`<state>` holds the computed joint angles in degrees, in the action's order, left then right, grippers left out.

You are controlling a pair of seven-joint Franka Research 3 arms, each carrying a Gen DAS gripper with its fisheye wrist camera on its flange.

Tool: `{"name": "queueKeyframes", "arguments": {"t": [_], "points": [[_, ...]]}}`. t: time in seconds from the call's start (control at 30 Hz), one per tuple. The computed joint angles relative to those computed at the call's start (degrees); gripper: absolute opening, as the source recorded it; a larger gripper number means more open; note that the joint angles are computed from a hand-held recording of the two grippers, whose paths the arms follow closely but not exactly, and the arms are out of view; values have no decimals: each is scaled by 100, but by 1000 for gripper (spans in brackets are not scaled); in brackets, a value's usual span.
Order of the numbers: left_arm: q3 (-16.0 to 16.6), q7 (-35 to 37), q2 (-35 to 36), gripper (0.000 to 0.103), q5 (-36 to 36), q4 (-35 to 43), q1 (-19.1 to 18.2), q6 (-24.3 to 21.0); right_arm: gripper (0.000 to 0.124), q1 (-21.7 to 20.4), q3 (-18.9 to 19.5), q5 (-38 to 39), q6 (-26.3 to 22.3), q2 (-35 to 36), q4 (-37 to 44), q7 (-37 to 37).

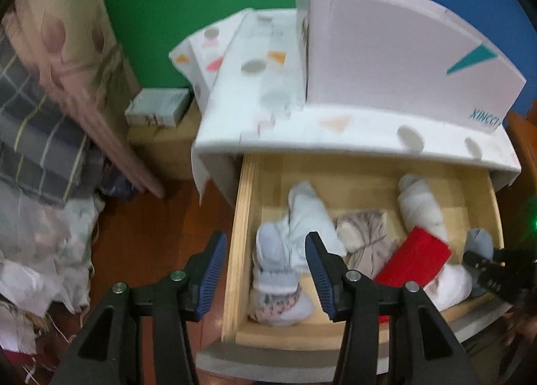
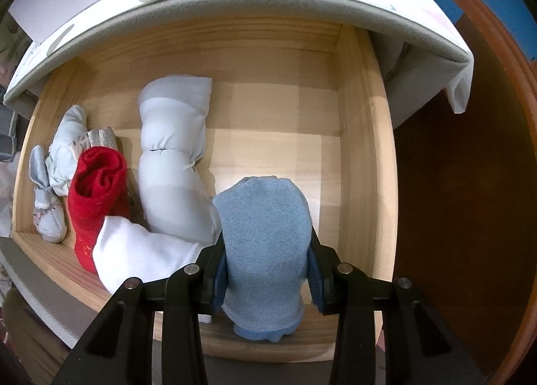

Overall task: Take underwear out of drawer
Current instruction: 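Move the left tool back over the open drawer, then carry the light blue sock into the white box and open the right tool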

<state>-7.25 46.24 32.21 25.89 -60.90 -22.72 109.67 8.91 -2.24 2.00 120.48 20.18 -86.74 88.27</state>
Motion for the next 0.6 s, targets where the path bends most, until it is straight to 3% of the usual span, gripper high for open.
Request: {"name": "queueKeyframes", "arguments": {"t": [0.23,0.6], "points": [[-56,-326,-372,50,99,-943,59,359,36,-79,-13,100,-28,-30,61,-70],[-127,-373,-423,50,209,-1287,86,587,36,-109,-12,21,111,-273,153,-237]]}}
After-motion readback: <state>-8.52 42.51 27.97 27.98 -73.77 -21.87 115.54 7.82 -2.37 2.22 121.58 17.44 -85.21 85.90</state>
